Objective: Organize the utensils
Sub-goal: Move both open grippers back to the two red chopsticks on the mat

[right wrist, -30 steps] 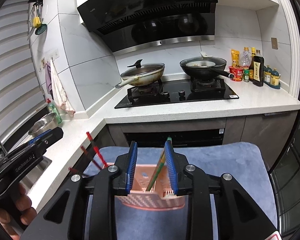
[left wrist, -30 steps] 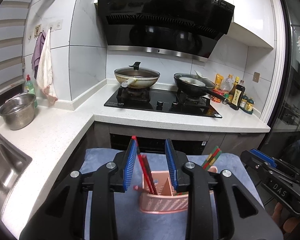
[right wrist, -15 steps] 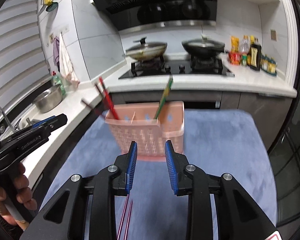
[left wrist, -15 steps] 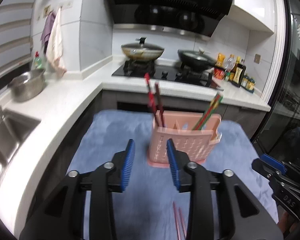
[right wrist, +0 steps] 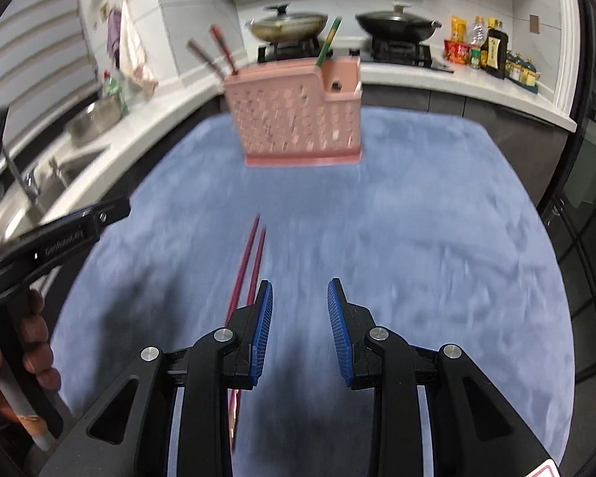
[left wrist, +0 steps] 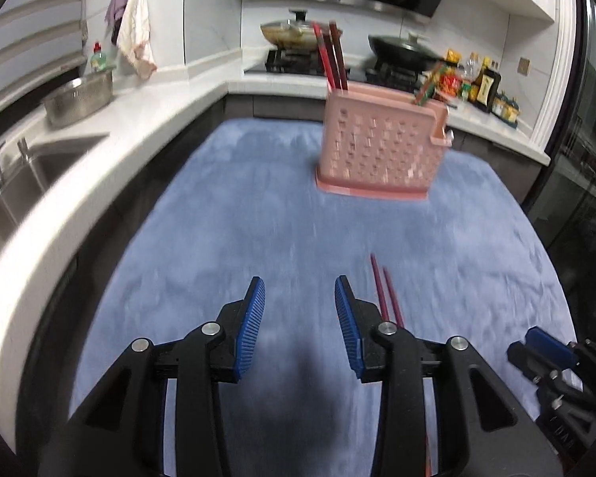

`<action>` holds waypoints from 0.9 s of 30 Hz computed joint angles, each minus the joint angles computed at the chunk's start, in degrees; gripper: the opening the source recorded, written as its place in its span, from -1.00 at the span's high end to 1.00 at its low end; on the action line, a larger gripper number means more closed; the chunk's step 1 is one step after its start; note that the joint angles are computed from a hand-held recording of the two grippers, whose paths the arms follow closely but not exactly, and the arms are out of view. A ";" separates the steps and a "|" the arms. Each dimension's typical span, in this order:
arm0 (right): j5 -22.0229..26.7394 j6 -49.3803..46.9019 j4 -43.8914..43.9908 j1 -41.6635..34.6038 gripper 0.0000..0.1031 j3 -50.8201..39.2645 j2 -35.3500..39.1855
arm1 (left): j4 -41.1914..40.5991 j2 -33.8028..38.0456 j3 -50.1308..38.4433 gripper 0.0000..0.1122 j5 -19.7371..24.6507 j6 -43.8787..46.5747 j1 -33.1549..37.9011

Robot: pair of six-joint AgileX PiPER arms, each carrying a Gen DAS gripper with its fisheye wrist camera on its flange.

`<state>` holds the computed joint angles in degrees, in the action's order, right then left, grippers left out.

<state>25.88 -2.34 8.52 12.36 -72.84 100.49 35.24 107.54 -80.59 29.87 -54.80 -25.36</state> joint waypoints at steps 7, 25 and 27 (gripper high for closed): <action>-3.00 2.13 -1.83 3.78 0.44 9.79 -3.02 | 5.33 -1.41 7.54 0.37 0.16 -7.02 -3.49; -6.94 1.91 1.33 7.02 0.44 17.08 -2.12 | 0.83 -1.74 14.72 0.31 -0.89 -7.79 -4.13; -7.18 0.95 2.24 7.24 0.44 17.16 -1.75 | 0.48 -1.85 15.35 0.31 -1.25 -7.82 -3.96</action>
<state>18.70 -1.40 10.76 19.59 -55.67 98.74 35.73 105.70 -65.24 28.62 -62.62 -29.32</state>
